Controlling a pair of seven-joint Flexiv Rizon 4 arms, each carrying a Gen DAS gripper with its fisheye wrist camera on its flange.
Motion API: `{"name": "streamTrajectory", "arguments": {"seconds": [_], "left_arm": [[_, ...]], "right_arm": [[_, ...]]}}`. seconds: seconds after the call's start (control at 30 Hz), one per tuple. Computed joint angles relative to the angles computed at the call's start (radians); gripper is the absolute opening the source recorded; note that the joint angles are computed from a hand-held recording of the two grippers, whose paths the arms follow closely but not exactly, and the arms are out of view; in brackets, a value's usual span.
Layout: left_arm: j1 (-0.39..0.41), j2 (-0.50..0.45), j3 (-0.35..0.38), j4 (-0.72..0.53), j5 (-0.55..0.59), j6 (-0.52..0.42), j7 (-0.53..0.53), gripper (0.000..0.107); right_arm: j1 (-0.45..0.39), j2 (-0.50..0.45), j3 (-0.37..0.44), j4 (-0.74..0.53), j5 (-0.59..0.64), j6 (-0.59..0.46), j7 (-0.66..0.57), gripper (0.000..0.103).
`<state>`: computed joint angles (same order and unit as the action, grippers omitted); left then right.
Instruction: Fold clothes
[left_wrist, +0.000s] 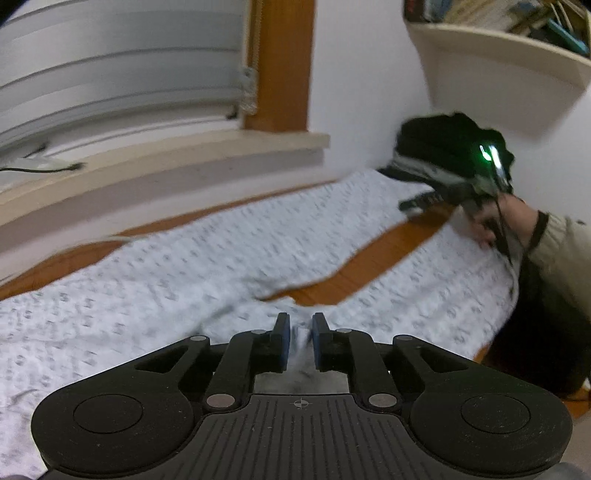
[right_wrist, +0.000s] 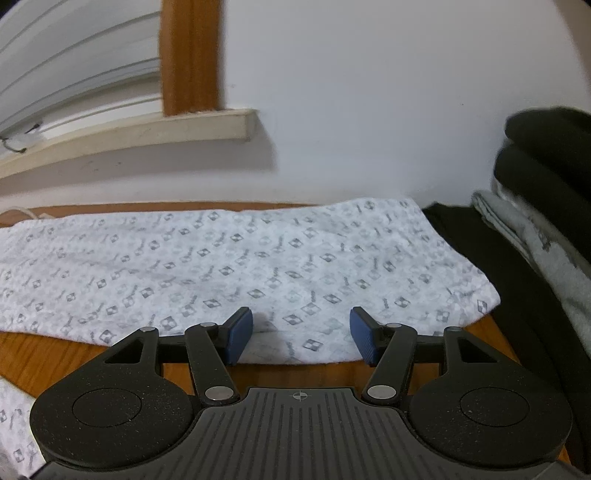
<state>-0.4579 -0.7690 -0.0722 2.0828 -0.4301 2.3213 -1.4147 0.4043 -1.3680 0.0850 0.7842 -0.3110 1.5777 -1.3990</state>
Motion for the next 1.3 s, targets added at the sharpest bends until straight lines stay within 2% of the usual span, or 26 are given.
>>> {"name": "streamTrajectory", "arguments": {"seconds": [0.07,0.1,0.17,0.23,0.27,0.37,0.5,0.6,0.77,0.8,0.87,0.9,1.03,1.07,1.1,1.13,1.17,1.2,1.23,1.3], "left_arm": [[-0.002,0.017,0.014,0.017,-0.023,-0.002,0.004,0.014],[-0.005,0.024,0.022,0.026,-0.037,-0.003,0.009,0.014],[-0.025,0.029,0.048,0.030,-0.093,-0.015,0.036,0.014],[-0.057,0.025,0.079,0.020,-0.173,-0.034,0.084,0.014],[-0.054,0.024,0.082,0.017,-0.187,-0.045,0.101,0.014],[-0.013,0.020,0.069,-0.001,-0.163,-0.089,0.126,0.029],[0.048,0.019,0.047,-0.022,-0.073,-0.150,0.131,0.030],[0.061,0.018,0.052,-0.031,-0.037,-0.174,0.128,0.030],[0.143,0.037,0.005,-0.004,0.086,-0.156,0.061,0.030],[0.153,0.043,-0.001,0.004,0.105,-0.151,0.047,0.033],[0.127,0.048,0.024,0.013,0.095,-0.145,0.043,0.044],[0.110,0.048,0.037,0.014,0.083,-0.150,0.049,0.045],[0.041,0.031,0.089,-0.002,0.011,-0.185,0.087,0.045],[0.009,0.023,0.115,-0.013,-0.025,-0.195,0.106,0.041],[-0.013,0.016,0.132,-0.022,-0.055,-0.202,0.122,0.027],[-0.023,0.012,0.140,-0.030,-0.074,-0.204,0.131,0.015],[-0.005,0.013,0.126,-0.030,-0.065,-0.189,0.120,0.003],[0.023,0.016,0.102,-0.026,-0.042,-0.161,0.098,0.003],[0.051,0.019,0.081,-0.021,-0.018,-0.128,0.072,0.003],[0.097,0.030,0.047,-0.013,0.024,-0.078,0.027,0.003]], "right_arm": [[0.012,0.019,-0.014,0.039,-0.015,0.030,-0.023,0.058],[0.003,0.027,0.009,0.059,-0.058,0.043,-0.020,0.057],[-0.026,0.041,0.144,0.086,-0.069,0.043,-0.130,0.056],[-0.055,0.042,0.287,0.105,-0.101,0.028,-0.227,0.045],[-0.061,0.037,0.352,0.103,-0.112,0.008,-0.276,0.044],[-0.068,0.010,0.533,0.086,-0.129,-0.065,-0.419,0.042],[-0.034,-0.034,0.700,0.028,-0.115,-0.185,-0.569,0.042],[-0.012,-0.045,0.787,0.015,-0.086,-0.262,-0.662,0.042],[0.011,-0.028,0.834,0.037,-0.032,-0.330,-0.761,0.042],[0.011,-0.022,0.834,0.046,-0.019,-0.336,-0.773,0.042],[0.018,-0.013,0.824,0.050,0.002,-0.350,-0.790,0.042],[0.024,-0.010,0.816,0.047,0.012,-0.357,-0.793,0.042],[0.052,-0.007,0.779,0.017,0.054,-0.392,-0.800,0.042],[0.058,-0.006,0.767,0.015,0.063,-0.389,-0.805,0.042],[0.064,-0.007,0.756,0.012,0.073,-0.382,-0.811,0.035],[0.068,-0.007,0.747,0.007,0.085,-0.383,-0.814,0.020],[0.071,-0.008,0.740,0.000,0.098,-0.388,-0.816,0.017],[0.074,-0.009,0.733,-0.007,0.111,-0.393,-0.818,0.015],[0.073,-0.007,0.728,-0.007,0.124,-0.396,-0.824,0.007],[0.059,0.007,0.730,0.012,0.156,-0.405,-0.848,0.005]]}}
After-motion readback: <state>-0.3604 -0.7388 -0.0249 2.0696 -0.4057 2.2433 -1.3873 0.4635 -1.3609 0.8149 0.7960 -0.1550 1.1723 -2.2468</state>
